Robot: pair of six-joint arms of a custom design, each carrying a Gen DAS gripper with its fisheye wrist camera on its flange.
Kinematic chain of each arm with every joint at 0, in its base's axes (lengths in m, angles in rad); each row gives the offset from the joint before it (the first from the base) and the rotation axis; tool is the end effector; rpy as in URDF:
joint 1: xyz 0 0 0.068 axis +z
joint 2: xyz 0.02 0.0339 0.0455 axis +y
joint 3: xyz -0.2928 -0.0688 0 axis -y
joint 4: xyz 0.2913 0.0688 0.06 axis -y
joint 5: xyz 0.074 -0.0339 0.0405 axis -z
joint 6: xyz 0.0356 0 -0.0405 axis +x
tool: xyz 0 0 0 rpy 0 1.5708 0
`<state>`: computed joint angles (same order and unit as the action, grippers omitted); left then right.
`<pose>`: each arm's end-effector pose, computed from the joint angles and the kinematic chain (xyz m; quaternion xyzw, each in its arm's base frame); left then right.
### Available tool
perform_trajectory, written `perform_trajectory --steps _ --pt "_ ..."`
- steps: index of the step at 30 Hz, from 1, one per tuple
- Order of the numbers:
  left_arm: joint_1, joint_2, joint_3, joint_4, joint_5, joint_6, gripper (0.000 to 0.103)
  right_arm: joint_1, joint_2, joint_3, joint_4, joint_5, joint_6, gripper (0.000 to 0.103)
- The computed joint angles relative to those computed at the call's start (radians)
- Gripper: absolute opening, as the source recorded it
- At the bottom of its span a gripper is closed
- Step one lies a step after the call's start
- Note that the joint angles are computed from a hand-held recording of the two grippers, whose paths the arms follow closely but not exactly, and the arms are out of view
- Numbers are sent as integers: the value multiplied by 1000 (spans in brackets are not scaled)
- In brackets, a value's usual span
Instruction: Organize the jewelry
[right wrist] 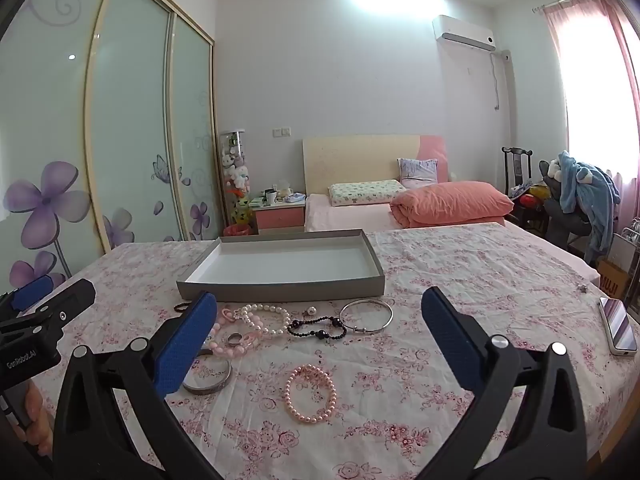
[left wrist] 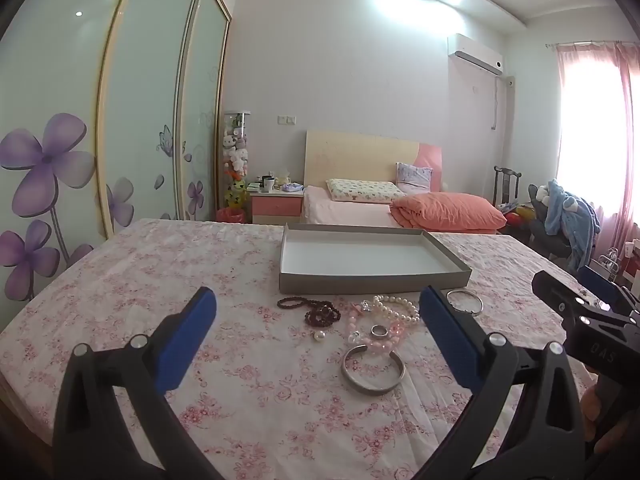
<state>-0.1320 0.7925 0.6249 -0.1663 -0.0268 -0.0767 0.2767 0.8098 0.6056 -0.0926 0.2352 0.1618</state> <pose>0.2135 -0.0274 0.2967 0.0148 0.8146 -0.0495 0.5777 0.2133 0.0519 0.2934 0.0238 0.8010 0.0364 0.5970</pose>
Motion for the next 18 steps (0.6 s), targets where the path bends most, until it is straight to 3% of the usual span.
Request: perform_trajectory --steps 18 --pt "-2 0 3 -9 -1 -3 99 -3 3 2 -5 -5 3 101"
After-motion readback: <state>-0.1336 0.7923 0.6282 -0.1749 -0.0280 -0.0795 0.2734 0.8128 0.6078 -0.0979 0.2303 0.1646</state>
